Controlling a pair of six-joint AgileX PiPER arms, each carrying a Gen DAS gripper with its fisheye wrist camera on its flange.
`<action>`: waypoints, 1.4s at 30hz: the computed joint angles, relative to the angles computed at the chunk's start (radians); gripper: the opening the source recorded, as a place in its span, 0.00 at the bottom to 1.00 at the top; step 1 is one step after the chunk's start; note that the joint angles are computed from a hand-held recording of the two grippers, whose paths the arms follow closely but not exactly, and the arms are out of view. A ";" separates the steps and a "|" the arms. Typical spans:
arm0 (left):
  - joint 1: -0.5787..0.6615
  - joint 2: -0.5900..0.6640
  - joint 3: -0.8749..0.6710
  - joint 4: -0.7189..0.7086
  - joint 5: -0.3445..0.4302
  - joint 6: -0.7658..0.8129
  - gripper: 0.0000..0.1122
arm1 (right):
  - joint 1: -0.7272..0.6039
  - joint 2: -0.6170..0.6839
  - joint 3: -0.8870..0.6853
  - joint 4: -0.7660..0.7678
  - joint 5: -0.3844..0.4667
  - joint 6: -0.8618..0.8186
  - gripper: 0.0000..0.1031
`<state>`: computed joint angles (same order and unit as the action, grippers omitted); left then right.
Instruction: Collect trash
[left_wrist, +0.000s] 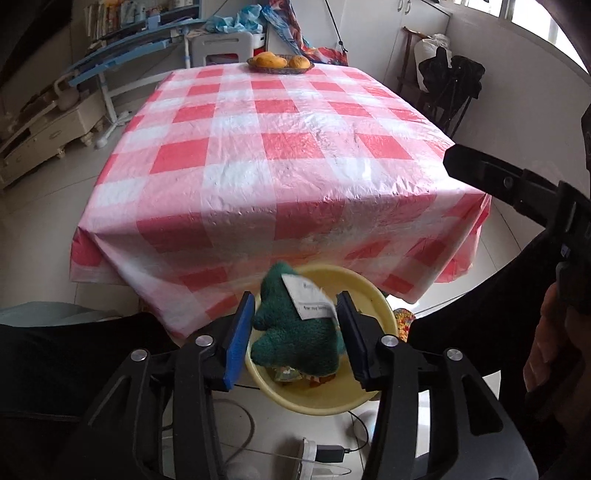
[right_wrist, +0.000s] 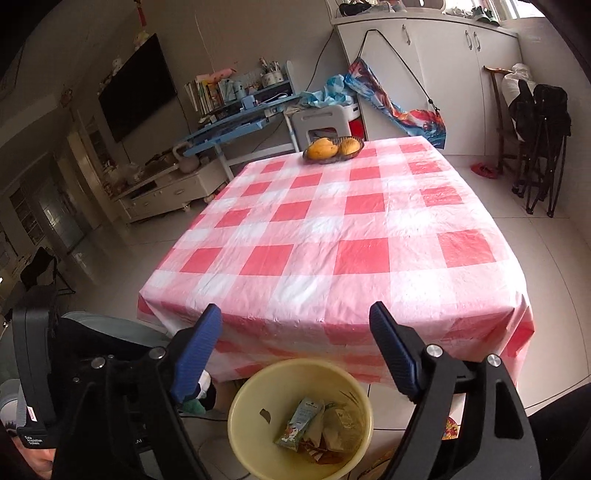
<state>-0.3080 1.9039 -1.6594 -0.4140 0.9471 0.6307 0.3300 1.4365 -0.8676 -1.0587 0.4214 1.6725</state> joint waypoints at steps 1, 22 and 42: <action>0.002 -0.017 0.019 -0.008 -0.034 0.006 0.56 | 0.010 0.003 -0.003 -0.019 0.019 0.015 0.82; 0.064 -0.211 0.151 -0.217 -0.400 0.073 0.85 | 0.254 -0.045 -0.056 -0.248 0.398 0.104 0.92; 0.040 -0.240 0.217 -0.136 -0.521 0.030 0.85 | 0.279 0.037 -0.093 -0.235 0.478 0.078 0.92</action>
